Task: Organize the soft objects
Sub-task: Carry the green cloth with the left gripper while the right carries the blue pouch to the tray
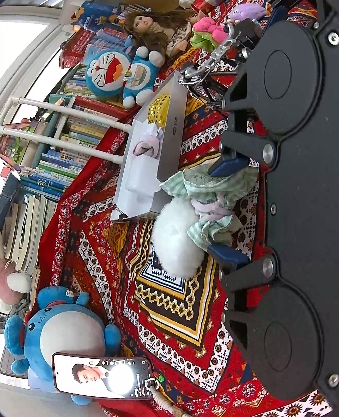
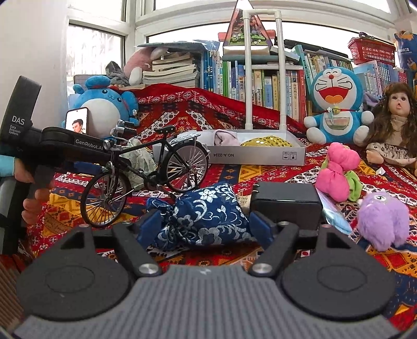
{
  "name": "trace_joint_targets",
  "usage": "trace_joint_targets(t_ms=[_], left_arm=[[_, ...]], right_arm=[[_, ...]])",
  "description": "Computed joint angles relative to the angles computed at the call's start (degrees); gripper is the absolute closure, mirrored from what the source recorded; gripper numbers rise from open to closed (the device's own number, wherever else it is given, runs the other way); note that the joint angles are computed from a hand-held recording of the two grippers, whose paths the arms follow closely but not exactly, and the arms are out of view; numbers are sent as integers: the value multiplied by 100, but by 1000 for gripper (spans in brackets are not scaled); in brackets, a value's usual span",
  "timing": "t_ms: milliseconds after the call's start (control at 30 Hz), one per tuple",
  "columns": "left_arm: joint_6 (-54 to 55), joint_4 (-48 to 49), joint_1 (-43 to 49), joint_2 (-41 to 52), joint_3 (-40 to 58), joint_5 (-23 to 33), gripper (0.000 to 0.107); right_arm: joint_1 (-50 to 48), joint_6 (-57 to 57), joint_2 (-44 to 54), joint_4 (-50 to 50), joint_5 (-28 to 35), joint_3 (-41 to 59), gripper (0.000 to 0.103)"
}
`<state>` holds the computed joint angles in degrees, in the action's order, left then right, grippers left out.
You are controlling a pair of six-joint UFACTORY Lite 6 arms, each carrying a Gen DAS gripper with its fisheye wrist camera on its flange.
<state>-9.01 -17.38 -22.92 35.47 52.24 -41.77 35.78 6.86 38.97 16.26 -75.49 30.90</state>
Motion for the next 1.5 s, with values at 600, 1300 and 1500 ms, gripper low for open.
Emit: trace_joint_targets(t_ms=[600,1300,1500], left_arm=[[466,-518,-258,-498,-626,-297,86],[207,-2127,-1752,-1884,-3074,-1580,68],[148,-2183,-1668,-1579,-2890,-1716,48]], right_arm=[[-42,-6,134,-84,101,96,17],[-90,268,298,-104,-4,157,9],[-111,203,307,-191,-18,213,6]])
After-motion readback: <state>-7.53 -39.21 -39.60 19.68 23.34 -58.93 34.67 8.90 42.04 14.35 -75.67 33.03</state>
